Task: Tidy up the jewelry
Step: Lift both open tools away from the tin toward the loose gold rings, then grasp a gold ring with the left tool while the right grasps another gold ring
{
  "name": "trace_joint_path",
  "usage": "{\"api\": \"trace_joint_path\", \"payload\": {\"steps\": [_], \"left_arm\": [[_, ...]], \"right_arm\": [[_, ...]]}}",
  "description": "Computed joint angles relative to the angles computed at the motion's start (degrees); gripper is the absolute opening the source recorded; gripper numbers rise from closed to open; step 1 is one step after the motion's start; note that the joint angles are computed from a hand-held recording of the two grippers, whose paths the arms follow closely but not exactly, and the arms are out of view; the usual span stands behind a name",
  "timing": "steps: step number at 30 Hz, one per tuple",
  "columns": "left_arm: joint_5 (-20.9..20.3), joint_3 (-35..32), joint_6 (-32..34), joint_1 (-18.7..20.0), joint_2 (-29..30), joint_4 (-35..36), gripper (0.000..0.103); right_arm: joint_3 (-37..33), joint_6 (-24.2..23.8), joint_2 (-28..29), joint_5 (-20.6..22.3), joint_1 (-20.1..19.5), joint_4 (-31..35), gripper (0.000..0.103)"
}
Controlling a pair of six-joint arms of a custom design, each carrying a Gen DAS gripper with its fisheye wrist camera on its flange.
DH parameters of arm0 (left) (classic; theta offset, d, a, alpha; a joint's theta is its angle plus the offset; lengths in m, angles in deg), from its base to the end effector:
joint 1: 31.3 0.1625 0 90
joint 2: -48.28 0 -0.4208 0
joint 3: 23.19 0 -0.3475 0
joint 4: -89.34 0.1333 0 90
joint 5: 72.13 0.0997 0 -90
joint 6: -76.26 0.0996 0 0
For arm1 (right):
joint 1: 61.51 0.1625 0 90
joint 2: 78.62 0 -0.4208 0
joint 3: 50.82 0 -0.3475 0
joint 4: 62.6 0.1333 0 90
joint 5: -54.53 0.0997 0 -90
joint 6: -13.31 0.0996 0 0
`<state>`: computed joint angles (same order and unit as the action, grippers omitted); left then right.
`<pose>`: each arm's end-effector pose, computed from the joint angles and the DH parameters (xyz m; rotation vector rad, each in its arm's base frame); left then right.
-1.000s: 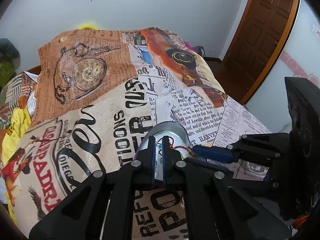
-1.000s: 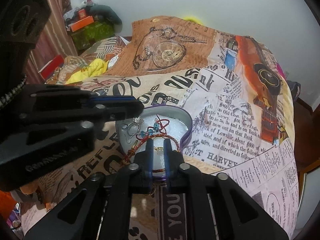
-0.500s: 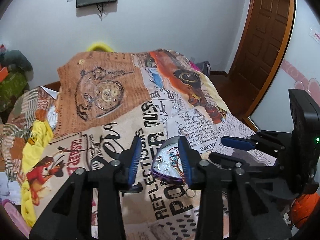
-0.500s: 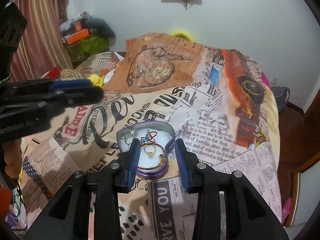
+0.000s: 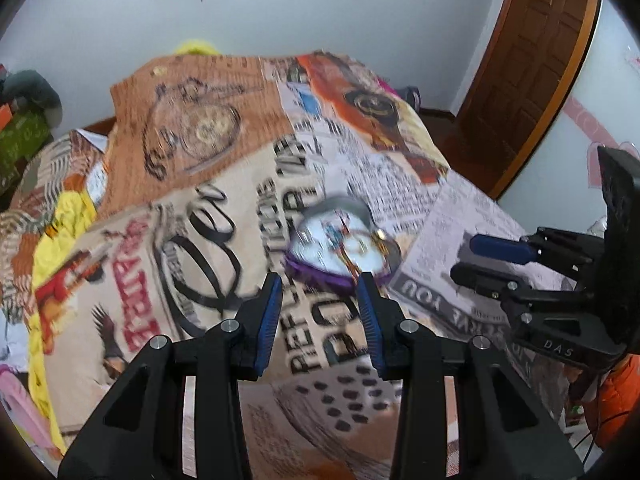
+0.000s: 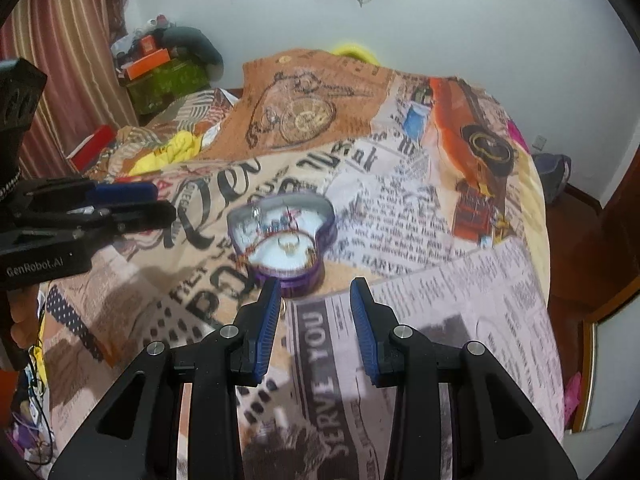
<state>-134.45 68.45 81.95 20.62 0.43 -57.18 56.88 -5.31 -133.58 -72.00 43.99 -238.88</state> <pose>-0.2595 -0.6223 0.1699 0.9375 2.5330 -0.4747 0.2261 -0.5385 0.2188 0.4768 -2.3690 0.7028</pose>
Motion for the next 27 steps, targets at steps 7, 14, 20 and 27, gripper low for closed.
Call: {"api": "trace_joint_path", "payload": {"steps": [7,14,20,27], "left_arm": [[-1.9,1.2,-1.7,0.1,1.8,2.8,0.038],[-2.7,0.0,0.7,0.2,4.7,4.3,0.038],[-1.6,-0.8,3.5,0.2,6.7,3.5,0.038],[-1.8,-0.5,5.1,0.8,6.8,1.8,0.021]], "right_arm": [[2.5,2.6,-1.1,0.2,-1.0,1.7,0.033],[3.3,3.7,-1.6,0.9,-1.9,3.0,0.033],[2.8,4.1,-1.7,1.2,-2.6,4.2,0.033],[1.4,4.0,-0.8,1.1,-2.8,5.1,0.033]]}}
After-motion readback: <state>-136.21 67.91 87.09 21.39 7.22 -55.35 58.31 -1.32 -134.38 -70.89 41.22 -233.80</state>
